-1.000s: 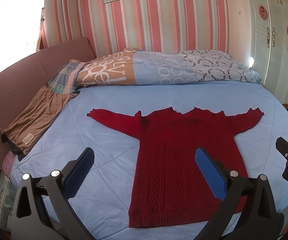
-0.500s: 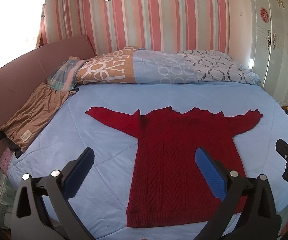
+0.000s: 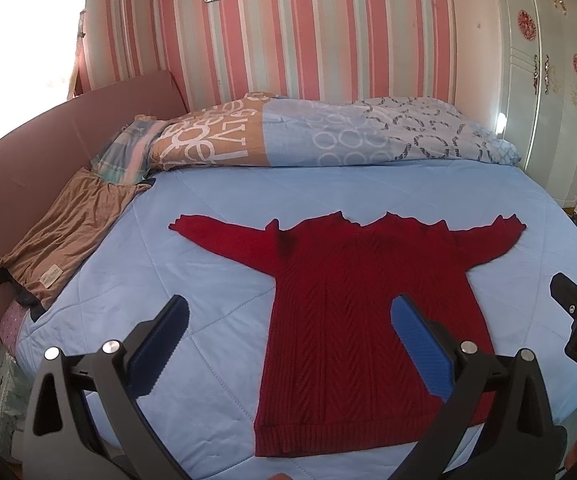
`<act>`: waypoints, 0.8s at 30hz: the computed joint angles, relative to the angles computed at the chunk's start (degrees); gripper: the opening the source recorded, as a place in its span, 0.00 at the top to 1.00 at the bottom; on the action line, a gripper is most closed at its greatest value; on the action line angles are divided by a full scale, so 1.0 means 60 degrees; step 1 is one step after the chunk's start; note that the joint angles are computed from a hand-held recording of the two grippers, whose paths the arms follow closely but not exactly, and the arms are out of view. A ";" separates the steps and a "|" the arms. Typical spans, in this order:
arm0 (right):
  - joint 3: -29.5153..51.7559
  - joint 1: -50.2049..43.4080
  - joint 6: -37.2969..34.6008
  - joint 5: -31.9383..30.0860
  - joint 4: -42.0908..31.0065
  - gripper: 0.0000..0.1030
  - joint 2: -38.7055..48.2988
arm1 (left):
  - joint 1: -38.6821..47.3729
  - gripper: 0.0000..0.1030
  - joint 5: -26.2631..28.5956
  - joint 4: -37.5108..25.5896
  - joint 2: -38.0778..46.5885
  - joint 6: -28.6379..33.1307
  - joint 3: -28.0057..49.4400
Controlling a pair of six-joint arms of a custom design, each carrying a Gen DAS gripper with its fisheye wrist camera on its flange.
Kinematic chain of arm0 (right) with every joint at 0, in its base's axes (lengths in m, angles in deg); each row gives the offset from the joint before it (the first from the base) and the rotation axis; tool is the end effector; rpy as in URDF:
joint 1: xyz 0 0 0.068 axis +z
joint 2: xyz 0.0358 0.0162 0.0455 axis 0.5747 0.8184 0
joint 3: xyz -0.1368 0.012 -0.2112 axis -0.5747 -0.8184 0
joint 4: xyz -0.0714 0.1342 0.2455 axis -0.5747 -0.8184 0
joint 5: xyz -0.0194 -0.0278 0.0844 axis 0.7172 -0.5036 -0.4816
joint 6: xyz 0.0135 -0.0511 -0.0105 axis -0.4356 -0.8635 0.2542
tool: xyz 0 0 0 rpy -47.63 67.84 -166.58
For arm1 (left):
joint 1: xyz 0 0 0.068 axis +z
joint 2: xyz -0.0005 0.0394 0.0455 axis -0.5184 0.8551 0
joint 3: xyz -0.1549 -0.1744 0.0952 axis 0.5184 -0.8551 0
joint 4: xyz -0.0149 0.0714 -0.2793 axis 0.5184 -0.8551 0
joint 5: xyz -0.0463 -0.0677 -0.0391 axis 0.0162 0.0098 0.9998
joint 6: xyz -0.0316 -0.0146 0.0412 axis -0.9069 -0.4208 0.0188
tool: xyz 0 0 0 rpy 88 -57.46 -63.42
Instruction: Fold small clothes
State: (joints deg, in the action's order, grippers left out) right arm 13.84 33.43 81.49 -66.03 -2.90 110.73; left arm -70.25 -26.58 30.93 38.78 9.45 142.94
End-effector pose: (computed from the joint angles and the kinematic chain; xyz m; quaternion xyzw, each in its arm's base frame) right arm 0.2098 -0.0106 0.3364 0.0759 0.8965 -0.0446 0.4343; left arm 0.2008 -0.1379 0.3445 0.0173 0.8953 0.0392 0.4433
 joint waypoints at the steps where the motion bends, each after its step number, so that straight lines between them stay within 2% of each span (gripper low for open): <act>1: -0.0013 0.0048 0.0004 0.0036 0.0023 0.03 0.0030 | 0.0047 0.01 0.0058 0.0028 -0.0006 0.0022 -0.0014; 10: 0.0312 0.0722 0.0292 0.0470 0.0393 0.03 0.1075 | 0.1074 0.01 0.0803 0.0660 0.0289 0.0943 -0.0085; 15: 0.0409 0.1075 0.0253 0.0536 0.1110 0.03 0.2248 | 0.2169 0.01 0.1506 0.1506 0.0870 0.1638 -0.0297; 21: 0.0623 0.1338 0.0402 0.0471 0.2267 0.03 0.4329 | 0.3457 0.01 0.2071 0.3325 0.2655 0.2425 -0.0498; 24: 0.1370 0.1378 0.0587 0.0319 0.2638 0.03 0.5968 | 0.4193 0.01 0.2633 0.3865 0.4172 0.2605 0.0112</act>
State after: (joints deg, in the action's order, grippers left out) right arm 22.06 41.70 85.01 -64.11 12.93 146.54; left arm -45.10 -10.79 54.12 63.81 25.08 143.61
